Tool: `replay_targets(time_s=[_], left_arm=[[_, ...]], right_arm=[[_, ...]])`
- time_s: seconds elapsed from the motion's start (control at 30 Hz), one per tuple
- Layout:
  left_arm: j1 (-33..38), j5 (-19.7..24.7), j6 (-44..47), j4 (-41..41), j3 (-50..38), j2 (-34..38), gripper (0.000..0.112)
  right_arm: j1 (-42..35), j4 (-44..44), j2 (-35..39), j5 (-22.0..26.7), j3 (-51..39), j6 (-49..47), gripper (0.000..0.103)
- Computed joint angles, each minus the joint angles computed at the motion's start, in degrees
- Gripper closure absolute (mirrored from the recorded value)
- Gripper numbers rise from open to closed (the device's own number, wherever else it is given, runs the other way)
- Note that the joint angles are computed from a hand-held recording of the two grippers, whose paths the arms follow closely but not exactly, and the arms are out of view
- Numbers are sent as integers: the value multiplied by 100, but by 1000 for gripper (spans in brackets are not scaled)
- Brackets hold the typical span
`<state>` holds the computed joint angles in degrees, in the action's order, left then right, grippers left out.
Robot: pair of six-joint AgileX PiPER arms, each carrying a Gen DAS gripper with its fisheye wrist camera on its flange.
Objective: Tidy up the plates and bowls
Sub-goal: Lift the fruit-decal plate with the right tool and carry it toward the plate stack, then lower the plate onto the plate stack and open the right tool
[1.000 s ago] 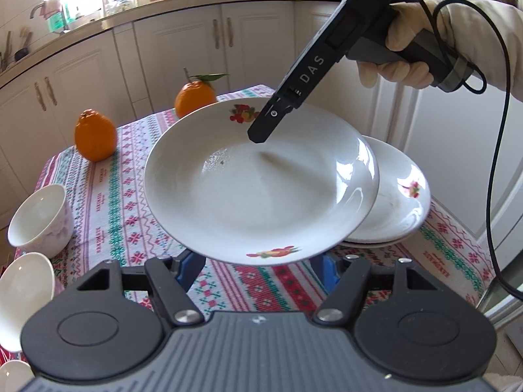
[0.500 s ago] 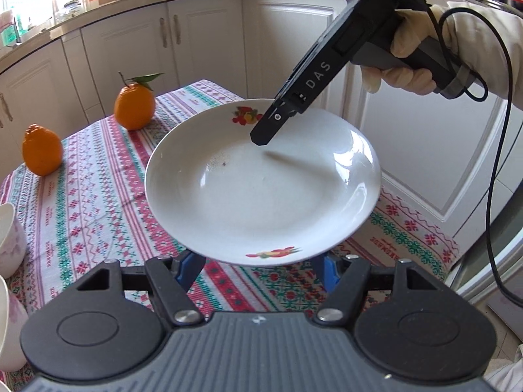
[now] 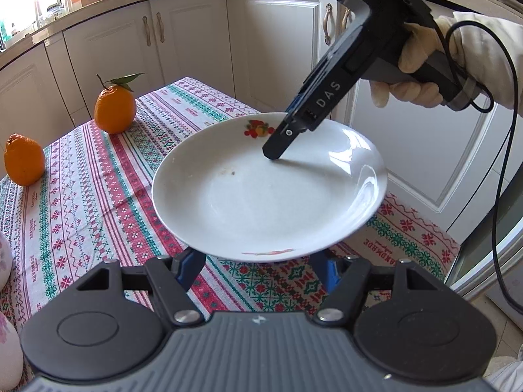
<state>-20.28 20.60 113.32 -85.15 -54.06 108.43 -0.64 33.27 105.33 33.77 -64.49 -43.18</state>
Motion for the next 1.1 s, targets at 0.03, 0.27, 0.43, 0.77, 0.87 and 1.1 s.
replay_targets(time_s=[0.03,0.27,0.43,0.77,0.87,1.1], left_arm=[[4,18,-79,68,-30,25,42],[23,97,-224,233,-149,119,42],[59,169,-49,107,-111,125,42],[155,250,37,18,-56,79,42],[170,268,111,-52,-22,62,41],[182,292,256,-190,-2,52,41]], right_arm=[[-13,1,2,-12,16,10,52],[-82,-105,-44,-6,108,102,52],[-113,-144,-118,-22,229,139,52],[-128,-155,-356,-73,468,198,51],[-105,-206,-407,-97,518,259,51],[-107,-216,-545,-125,651,319,50]])
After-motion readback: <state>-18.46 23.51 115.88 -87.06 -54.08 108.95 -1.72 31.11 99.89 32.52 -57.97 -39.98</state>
